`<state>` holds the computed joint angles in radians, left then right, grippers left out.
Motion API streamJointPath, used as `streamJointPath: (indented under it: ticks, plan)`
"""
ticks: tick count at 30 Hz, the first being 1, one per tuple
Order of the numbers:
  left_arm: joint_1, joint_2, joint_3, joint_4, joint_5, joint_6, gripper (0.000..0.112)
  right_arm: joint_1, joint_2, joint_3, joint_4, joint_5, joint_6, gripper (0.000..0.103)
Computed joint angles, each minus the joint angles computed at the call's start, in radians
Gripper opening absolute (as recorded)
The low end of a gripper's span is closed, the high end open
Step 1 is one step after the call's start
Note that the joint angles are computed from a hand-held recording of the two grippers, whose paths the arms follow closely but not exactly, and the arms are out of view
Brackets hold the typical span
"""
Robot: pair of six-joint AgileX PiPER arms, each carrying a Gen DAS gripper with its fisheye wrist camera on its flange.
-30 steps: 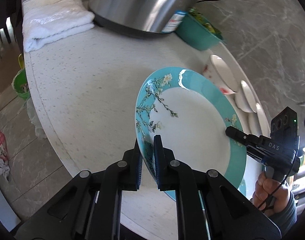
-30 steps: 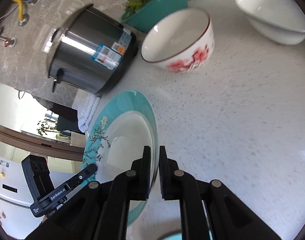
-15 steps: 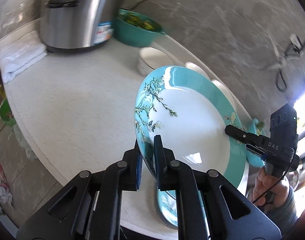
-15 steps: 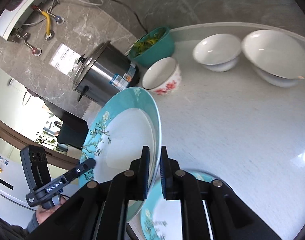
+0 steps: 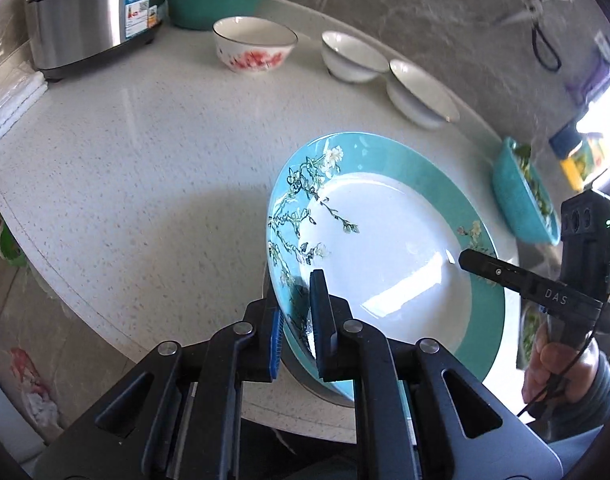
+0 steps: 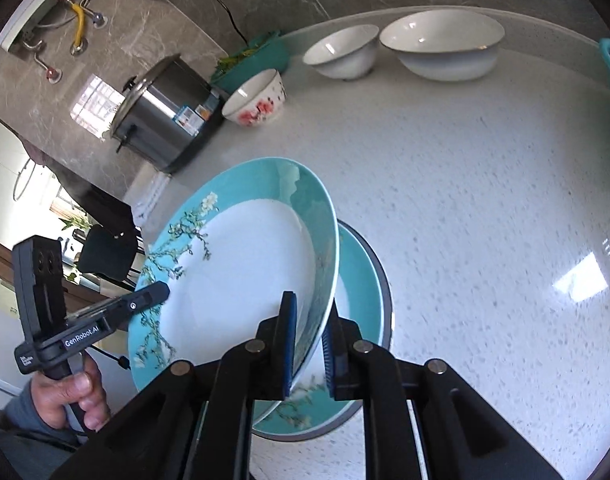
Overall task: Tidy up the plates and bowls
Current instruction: 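Carry the second teal plate with both tools and lower it onto the stack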
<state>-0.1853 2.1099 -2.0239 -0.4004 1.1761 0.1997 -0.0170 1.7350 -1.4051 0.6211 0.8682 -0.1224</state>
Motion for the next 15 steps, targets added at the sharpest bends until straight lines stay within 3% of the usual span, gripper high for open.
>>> streamJointPath:
  ticks: [11,15]
  plan:
    - [-0.042,-0.001,0.124,0.049,-0.095,0.026,0.013,0.038,-0.054,0.114,-0.101,-0.077,-0.003,0.015]
    - [-0.048,0.020,0.124,0.068,-0.097,0.023,0.015,0.069,-0.064,0.134,-0.155,-0.111,0.010,0.015]
